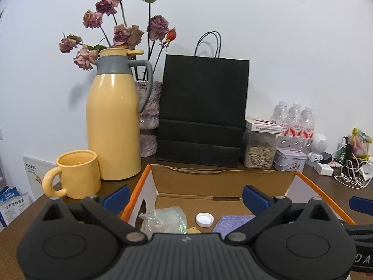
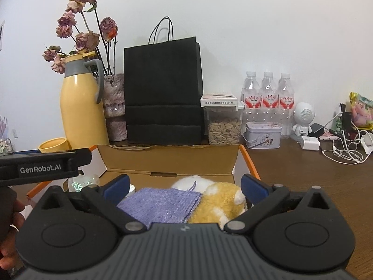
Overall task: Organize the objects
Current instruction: 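Carry rose and cloth into the box and open both tools, then withdraw both tools toward the navy pouch and braided cable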
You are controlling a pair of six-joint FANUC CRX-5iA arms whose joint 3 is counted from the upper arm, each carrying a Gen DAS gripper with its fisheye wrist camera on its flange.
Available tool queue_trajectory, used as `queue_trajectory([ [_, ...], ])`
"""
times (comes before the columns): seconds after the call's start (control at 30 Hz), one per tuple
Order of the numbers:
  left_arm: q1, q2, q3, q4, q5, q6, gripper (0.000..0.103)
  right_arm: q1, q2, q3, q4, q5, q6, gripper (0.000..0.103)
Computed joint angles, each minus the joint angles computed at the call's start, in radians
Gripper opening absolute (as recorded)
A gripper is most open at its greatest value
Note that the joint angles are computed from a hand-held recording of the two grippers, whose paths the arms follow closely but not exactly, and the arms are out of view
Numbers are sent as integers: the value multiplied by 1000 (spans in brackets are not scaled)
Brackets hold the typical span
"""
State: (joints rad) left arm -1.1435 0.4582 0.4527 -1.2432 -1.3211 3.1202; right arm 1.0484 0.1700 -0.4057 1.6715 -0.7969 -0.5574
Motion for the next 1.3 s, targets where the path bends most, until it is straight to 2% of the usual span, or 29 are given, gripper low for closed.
queue_trajectory([
  [0.33,-43,-22,-37,-17,-18,9,103,31,-56,-86,56,-14,-8,103],
  [0.7,-70,-52,-99,48,36,-48,103,61,-113,-167,58,17,5,103],
  [0.9,-88,-72,-137,80,40,-33,103,77,-142,-195,50,42,31,103],
  [1.1,-69,-111,-186,159,80,-7,103,97,-158,-205,-8,73,90,103],
  [1.3,-74,-122,-199,196,85,-29,103,126,-164,-205,-111,91,166,103],
])
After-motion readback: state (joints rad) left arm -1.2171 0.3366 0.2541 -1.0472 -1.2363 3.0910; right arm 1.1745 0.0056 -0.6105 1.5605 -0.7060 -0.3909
